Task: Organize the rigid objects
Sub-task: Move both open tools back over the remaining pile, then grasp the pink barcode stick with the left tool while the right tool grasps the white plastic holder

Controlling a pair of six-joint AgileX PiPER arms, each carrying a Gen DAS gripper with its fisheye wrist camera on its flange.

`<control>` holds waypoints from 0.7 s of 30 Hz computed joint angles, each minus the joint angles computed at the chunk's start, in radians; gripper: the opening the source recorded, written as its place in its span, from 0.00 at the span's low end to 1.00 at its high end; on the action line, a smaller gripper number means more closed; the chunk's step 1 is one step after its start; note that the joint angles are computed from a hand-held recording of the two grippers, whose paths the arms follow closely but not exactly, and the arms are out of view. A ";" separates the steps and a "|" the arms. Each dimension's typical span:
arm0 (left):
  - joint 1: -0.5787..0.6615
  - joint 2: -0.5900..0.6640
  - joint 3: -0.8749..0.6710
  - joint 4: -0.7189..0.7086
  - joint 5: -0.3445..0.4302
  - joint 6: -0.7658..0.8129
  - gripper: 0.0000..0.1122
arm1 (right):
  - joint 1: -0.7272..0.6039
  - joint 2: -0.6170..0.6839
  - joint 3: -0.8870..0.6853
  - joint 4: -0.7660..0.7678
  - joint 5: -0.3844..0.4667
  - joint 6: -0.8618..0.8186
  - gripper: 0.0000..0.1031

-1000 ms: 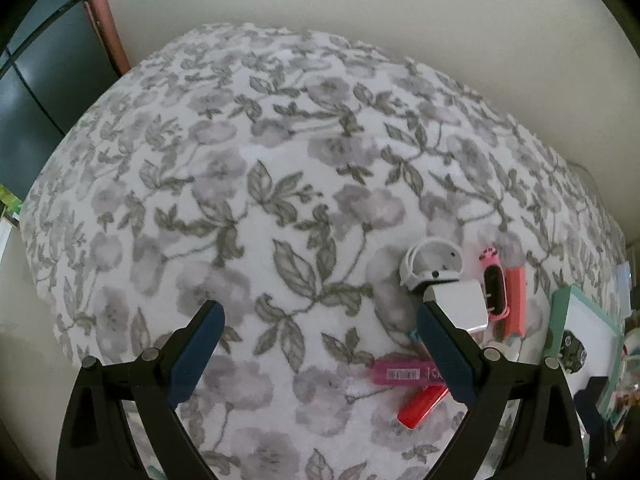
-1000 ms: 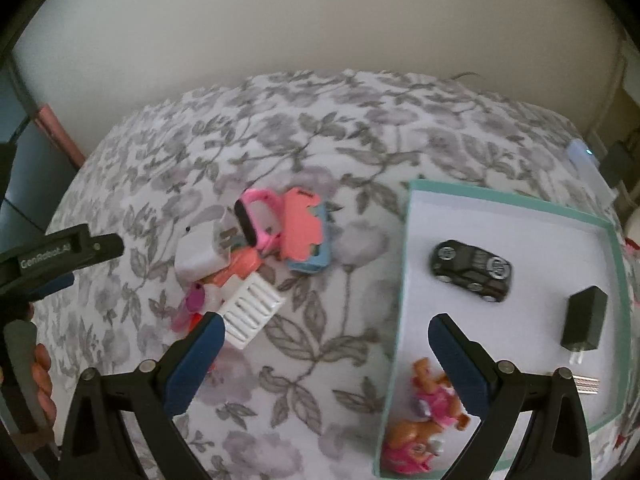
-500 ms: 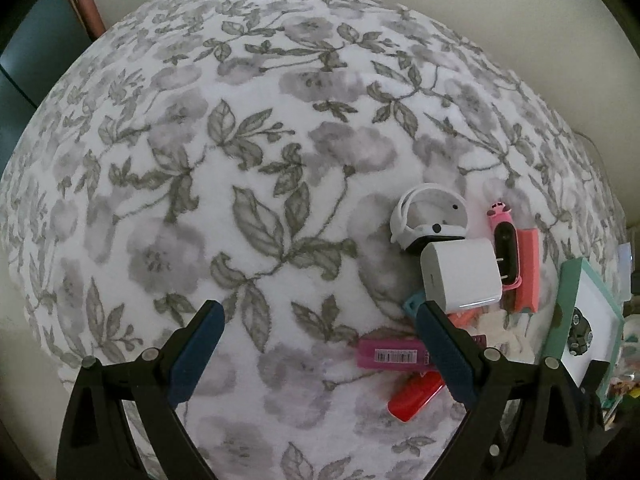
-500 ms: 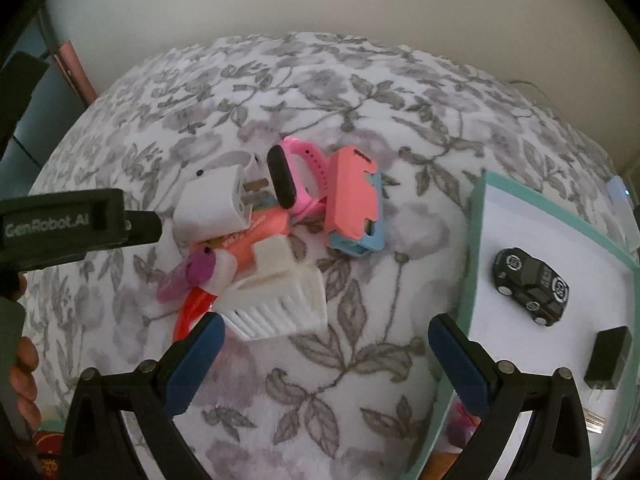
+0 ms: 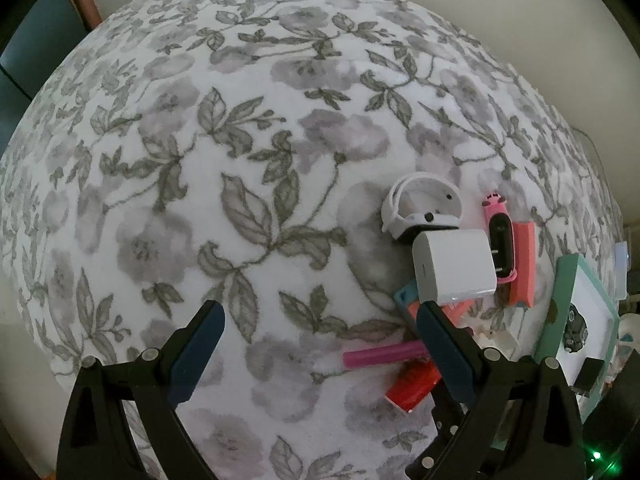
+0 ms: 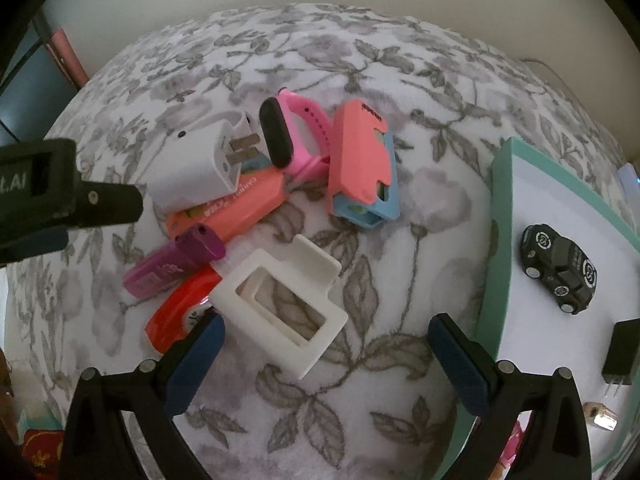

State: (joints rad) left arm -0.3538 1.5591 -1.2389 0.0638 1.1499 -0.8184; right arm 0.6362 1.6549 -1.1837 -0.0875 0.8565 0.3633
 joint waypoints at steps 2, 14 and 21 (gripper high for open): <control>-0.005 0.003 0.003 -0.018 -0.016 0.000 0.86 | 0.010 -0.002 0.011 -0.013 -0.007 0.007 1.00; -0.017 0.025 0.017 -0.146 -0.120 0.060 0.86 | 0.036 -0.001 0.041 -0.012 -0.042 0.025 1.00; 0.004 0.093 -0.025 -0.222 -0.123 0.147 0.86 | 0.012 -0.036 0.055 0.015 -0.030 -0.015 1.00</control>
